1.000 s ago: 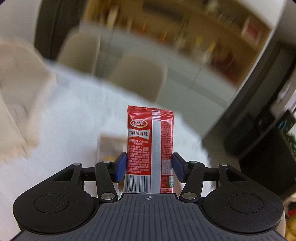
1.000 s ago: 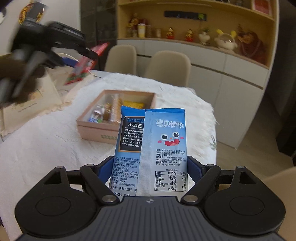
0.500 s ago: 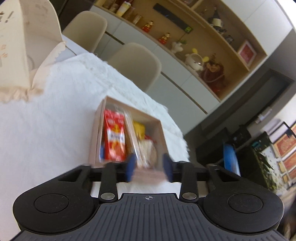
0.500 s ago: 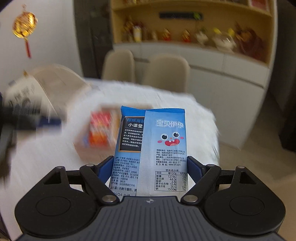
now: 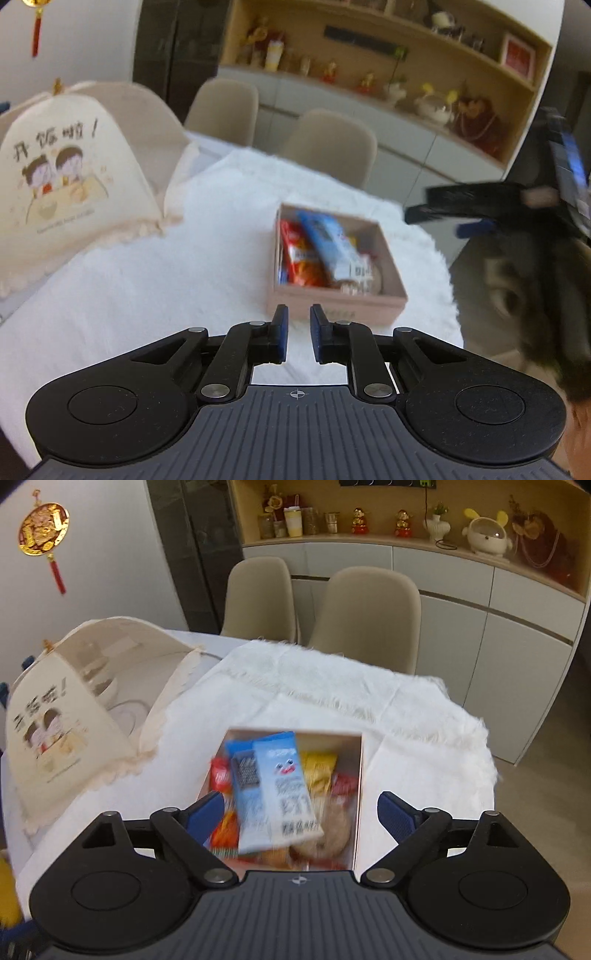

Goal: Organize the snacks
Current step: 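Lower the blue packets into the pink box and open the right gripper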

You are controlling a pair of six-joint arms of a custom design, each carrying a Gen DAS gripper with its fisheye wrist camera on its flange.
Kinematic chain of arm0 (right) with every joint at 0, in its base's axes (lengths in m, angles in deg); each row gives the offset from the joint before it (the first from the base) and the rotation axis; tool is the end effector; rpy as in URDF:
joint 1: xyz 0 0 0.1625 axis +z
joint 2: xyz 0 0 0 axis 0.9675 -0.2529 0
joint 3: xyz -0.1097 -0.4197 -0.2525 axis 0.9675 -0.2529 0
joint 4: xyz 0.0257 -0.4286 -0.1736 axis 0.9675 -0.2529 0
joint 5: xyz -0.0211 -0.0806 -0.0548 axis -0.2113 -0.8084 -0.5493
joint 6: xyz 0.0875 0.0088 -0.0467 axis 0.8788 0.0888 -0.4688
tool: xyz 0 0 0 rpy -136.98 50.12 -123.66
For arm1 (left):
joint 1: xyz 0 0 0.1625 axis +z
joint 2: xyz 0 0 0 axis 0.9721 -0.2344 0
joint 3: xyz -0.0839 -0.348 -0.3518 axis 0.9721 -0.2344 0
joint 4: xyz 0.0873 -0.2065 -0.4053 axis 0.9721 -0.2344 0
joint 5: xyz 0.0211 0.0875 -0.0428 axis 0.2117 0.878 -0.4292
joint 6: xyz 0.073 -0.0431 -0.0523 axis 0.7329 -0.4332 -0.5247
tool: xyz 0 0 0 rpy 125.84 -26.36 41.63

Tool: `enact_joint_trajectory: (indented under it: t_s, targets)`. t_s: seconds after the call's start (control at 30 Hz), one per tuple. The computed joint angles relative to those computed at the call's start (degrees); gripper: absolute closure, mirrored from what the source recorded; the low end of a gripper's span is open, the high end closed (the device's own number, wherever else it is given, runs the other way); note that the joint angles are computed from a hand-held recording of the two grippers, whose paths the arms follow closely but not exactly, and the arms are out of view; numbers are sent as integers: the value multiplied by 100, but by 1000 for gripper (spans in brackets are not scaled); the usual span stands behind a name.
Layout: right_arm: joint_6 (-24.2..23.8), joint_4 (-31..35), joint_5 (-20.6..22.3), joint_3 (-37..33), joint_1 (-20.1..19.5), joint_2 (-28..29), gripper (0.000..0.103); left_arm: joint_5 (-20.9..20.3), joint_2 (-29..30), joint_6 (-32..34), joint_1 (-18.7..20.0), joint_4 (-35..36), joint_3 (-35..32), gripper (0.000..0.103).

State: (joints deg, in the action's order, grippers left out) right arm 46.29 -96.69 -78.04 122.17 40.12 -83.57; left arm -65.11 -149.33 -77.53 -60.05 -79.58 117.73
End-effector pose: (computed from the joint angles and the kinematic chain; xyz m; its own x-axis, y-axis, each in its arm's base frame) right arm 0.3614 -0.5361 0.1330 -0.6938 -0.5423 0.4739 -0.6989 0.6657 -0.2614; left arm -0.2029 -0.2889 0.2927 -0.7888 -0.3724 -0.4889 0.2274 0.5623 -0.7951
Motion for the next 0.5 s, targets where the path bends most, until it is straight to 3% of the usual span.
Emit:
enact_joint_trajectory:
  t_s: [0.1,0.2,0.37,0.5]
  targets:
    - [-47,-326,81,616,-42,-367,12,-107,67,878,192,-1179,135,86]
    - [155,-340,229,1191,-90,-818,12,-157,313,1564,316,-1858,152,86]
    - [400,33,225,1675,-120,-1283,12,-312,698,2088,365,-2385,164,86]
    - [346,-265,-127,1852,-52,-1285,12,-400,939,2134,380,-2434,123,86]
